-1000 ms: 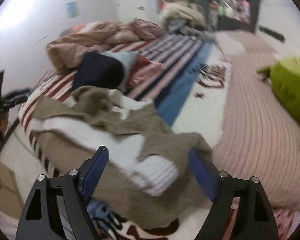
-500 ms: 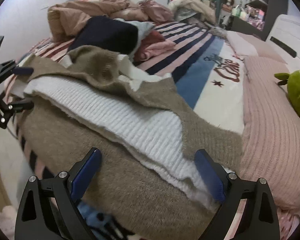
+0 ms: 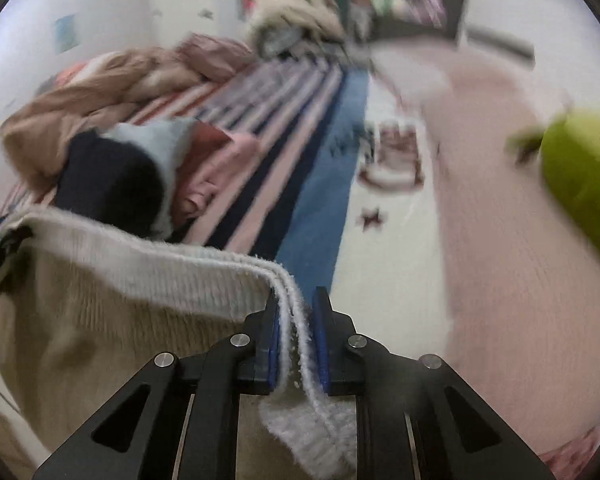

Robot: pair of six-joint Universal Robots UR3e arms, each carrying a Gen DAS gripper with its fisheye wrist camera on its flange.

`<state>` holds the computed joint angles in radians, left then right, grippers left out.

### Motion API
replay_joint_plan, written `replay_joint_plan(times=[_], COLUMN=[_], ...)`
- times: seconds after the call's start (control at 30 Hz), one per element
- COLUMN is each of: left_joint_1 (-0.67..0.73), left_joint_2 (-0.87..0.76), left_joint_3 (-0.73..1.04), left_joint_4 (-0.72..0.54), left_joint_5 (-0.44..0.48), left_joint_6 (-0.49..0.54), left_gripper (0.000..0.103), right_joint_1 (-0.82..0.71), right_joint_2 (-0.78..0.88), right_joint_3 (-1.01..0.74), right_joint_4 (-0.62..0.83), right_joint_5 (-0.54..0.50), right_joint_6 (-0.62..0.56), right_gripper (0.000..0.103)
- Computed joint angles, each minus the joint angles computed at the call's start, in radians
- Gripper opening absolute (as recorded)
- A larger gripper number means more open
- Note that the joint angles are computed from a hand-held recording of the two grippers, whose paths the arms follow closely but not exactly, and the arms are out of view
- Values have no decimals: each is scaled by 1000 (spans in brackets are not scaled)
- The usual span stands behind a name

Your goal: Fold small clothes

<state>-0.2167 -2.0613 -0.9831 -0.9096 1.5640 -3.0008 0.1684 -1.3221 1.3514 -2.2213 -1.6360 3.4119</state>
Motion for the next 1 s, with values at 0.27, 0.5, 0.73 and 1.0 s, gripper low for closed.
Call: replay_joint_plan(times=[0.27,0.5,0.73,1.0], left_joint_1=[135,244,414,283], left_joint_2=[104,198,380,69], left_joint_3=[-149,-215,-408,-235], left_joint_4=[102,83,-138,-19], left_joint_5=[-85,-162,-652,-243], left_joint_6=[-59,-21,279,-73], left_gripper=[80,82,102,96], right_joint_1=[-17,-41,17,171], right_joint_2=[-93,-203,-346,-334], right_joint_3=[138,165,369,556], right_joint_4=[-111,-83,-219,-432], right_joint_5=[-10,-20,128,122], right_joint_6=[-47,-103,-32,20], right_gripper=[62,62,62,62])
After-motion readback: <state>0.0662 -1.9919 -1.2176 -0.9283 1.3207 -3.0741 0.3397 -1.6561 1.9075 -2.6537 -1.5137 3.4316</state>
